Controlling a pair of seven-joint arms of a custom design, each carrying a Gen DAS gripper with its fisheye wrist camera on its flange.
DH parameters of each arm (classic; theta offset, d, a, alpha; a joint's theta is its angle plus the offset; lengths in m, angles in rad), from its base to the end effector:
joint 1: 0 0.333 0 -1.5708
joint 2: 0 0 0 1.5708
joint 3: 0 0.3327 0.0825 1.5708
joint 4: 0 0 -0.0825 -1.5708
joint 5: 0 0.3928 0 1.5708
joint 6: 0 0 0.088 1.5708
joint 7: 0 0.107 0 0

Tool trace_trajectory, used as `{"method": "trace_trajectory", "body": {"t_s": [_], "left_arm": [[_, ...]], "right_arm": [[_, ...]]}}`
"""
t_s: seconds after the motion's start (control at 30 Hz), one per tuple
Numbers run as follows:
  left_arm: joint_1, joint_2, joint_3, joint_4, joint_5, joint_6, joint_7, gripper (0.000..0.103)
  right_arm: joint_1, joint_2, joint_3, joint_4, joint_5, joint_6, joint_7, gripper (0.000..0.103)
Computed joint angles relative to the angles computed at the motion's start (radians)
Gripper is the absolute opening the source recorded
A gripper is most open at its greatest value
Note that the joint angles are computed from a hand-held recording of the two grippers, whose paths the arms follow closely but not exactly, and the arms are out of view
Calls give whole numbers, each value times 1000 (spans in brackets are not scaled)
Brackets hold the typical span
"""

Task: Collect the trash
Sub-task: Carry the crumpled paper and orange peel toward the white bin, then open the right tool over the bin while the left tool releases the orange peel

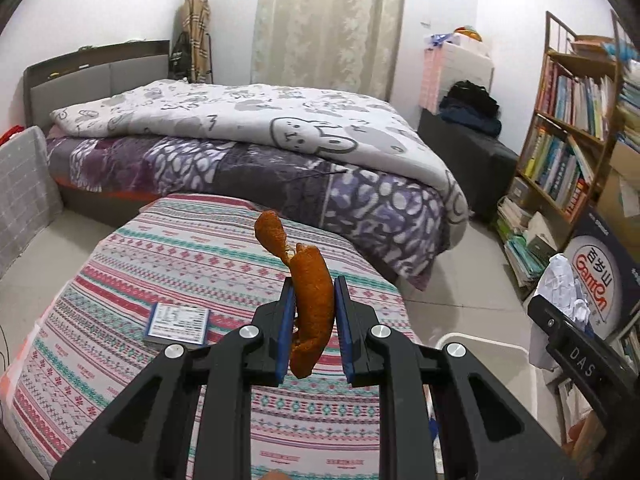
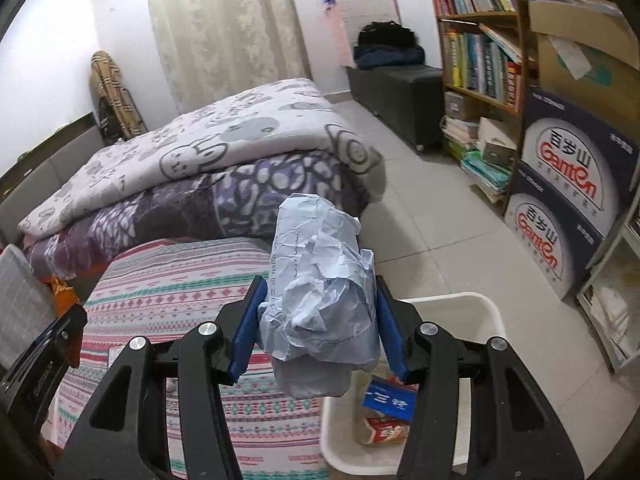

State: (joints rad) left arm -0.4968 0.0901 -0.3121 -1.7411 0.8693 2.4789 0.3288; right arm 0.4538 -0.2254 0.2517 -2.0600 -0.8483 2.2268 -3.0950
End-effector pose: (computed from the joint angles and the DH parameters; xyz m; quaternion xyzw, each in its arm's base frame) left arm 0.4501 -0.4636 0.6048 -0.6058 0.6567 -0.3659 0.2605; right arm 0.4139 0.3368 0.5951 -0.4622 0.7768 -0.3042 0.3009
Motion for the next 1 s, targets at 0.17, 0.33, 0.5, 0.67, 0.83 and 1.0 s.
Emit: {"method": "trace_trajectory", "body": {"t_s": [0.17,0.33,0.5,0.67,0.83,1.0], "left_arm": [[-19,36,-8,35,-14,7,29,20],[-53,88,-14,84,-41,18,88,20],[-86,131,-17,123,-84,35,148,20],[-124,176,-13,170,-111,30,198,20],[-163,219,-11,214,-131,25,249,20],[-192,252,-16,245,-159,29,312,20]], "right_arm": [[-8,-44,-1,-39,14,-37,9,52],[-22,-94,1,-77,30,-88,19,58],[-37,-143,24,-101,9,-191,42,75],[-44,-199,16,-145,25,-227,56,81],[-60,-260,18,-190,40,-272,90,90],[-68,-316,9,-231,70,-296,107,93]]}}
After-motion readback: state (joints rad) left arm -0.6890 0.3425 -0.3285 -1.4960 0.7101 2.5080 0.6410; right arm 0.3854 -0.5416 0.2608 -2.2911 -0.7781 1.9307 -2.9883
